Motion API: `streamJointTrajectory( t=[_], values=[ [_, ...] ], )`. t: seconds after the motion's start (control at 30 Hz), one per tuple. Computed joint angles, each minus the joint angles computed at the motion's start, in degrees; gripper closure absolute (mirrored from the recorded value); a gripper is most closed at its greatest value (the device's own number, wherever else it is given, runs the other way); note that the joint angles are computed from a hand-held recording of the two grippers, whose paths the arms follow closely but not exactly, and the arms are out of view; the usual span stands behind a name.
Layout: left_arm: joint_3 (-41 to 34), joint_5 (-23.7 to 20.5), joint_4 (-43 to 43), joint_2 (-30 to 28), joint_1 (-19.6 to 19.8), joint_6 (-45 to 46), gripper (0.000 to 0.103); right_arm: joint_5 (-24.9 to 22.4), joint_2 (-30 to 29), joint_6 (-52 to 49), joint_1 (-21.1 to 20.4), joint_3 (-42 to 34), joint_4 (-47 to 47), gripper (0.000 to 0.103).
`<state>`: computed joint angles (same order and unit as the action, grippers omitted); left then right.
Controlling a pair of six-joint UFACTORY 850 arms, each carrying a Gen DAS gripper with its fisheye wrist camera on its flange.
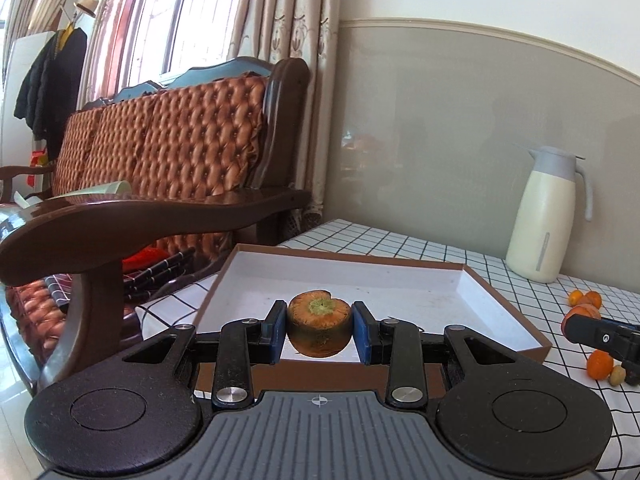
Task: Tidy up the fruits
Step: 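Carry both held pieces over the white box and open both tools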
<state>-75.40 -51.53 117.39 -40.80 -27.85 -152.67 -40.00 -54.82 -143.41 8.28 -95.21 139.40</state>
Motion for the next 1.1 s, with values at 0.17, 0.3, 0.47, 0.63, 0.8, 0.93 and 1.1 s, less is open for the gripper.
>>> streamJointTrajectory(
  t=[0.17,0.3,0.47,0.63,0.8,0.93,1.1],
  values=[
    [-1.08,-0.2,-0.71,-0.29,1.88,1.14,0.068,0.78,-2.26,0.16,0.8,-4.56,-0.2,0.087],
    [-3.19,0.6,-1.25,-1.35,3.31,2.14,0.068,2.87,-4.99,1.89,1.23,-9.58,-1.39,0.087],
    [-4.96,1.7,-3.19,-2.72,3.88,3.08,0.068,6.58,-8.76,4.68,1.68,-16.22,-3.59,0.087],
    [-6.44,2.42,-6.16,-4.0,4.15,5.71,0.068,10.79,-10.88,7.82,1.78,-19.26,-5.22,0.087],
    [-7.22,2.78,-8.12,-4.73,4.28,7.19,0.068,13.52,-11.88,6.11,2.14,-20.85,-4.04,0.087],
    [-7.87,3.0,-9.09,-5.22,4.3,8.02,0.068,15.46,-12.67,7.28,2.53,-22.23,-5.24,0.087],
    [-8.84,3.76,-10.3,-5.82,4.37,9.39,0.068,17.43,-13.33,5.88,2.89,-23.19,-4.16,0.085]
  ],
)
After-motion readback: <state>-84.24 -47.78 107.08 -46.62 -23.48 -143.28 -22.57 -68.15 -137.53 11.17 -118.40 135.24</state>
